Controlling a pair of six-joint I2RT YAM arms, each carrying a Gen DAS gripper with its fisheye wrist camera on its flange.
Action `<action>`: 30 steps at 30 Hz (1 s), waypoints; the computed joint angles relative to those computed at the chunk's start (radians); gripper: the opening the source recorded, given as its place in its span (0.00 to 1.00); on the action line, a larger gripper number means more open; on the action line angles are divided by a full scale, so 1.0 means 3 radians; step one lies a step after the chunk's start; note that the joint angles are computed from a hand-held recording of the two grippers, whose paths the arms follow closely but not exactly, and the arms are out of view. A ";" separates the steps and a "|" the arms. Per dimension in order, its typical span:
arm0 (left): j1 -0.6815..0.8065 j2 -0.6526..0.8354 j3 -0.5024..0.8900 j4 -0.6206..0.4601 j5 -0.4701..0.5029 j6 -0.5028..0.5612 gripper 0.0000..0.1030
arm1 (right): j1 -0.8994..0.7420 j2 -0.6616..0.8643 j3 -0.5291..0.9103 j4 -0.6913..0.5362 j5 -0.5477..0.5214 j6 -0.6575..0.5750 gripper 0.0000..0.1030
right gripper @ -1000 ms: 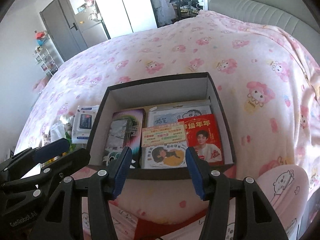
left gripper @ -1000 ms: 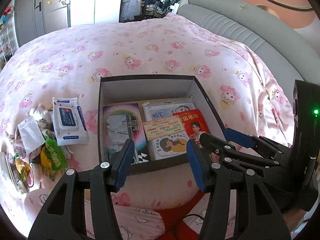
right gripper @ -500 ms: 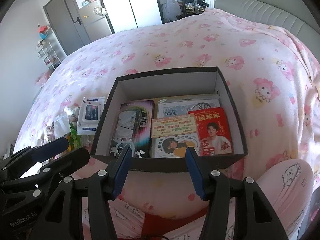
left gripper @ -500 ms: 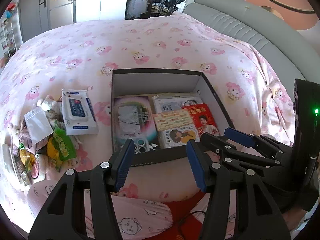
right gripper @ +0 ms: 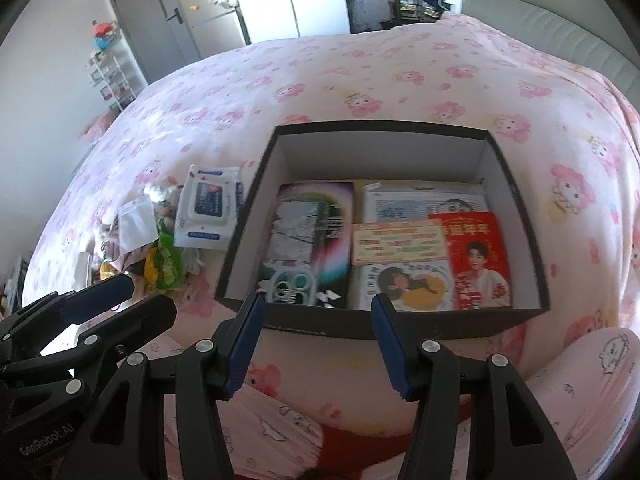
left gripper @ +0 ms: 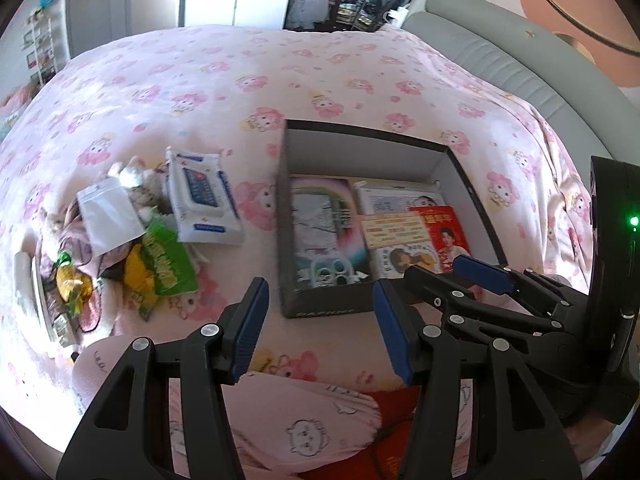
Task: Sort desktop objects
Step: 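Move both grippers toward the white wet-wipes pack beside the box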
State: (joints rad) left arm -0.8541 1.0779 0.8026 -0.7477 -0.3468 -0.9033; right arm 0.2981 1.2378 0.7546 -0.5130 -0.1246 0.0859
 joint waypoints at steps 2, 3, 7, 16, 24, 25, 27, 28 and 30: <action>0.0054 -0.0146 -0.0101 -0.0049 0.0002 -0.0032 0.54 | 0.0157 0.0065 0.0025 0.0032 0.0060 0.0069 0.50; 0.0085 -0.0206 -0.0144 -0.0066 0.0008 -0.0038 0.54 | 0.0240 0.0103 0.0040 0.0050 0.0088 0.0105 0.50; 0.0279 -0.0542 -0.0358 -0.0178 0.0051 -0.0054 0.54 | 0.0529 0.0303 0.0129 0.0121 0.0150 0.0225 0.50; 0.1612 -0.1341 -0.0878 -0.0161 0.0745 0.0520 0.53 | 0.1039 0.1042 0.0574 0.0349 0.0051 0.0453 0.50; 0.3025 -0.0556 -0.1097 0.1035 0.1653 0.1005 0.49 | 0.1148 0.1934 0.1445 0.0433 0.0262 0.0618 0.50; 0.3152 -0.0366 -0.1112 0.1290 0.1803 0.1013 0.49 | 0.1147 0.2052 0.1579 0.0402 0.0312 0.0635 0.50; 0.3295 0.0076 -0.1042 0.1643 0.1986 0.1015 0.48 | 0.1149 0.2239 0.1802 0.0360 0.0478 0.0671 0.50; 0.3363 0.0378 -0.0965 0.1836 0.2099 0.1023 0.48 | 0.1160 0.2309 0.1891 0.0333 0.0578 0.0690 0.50; 0.3454 0.0781 -0.0819 0.2010 0.2262 0.1052 0.48 | 0.1125 0.2437 0.2044 0.0289 0.0608 0.0706 0.50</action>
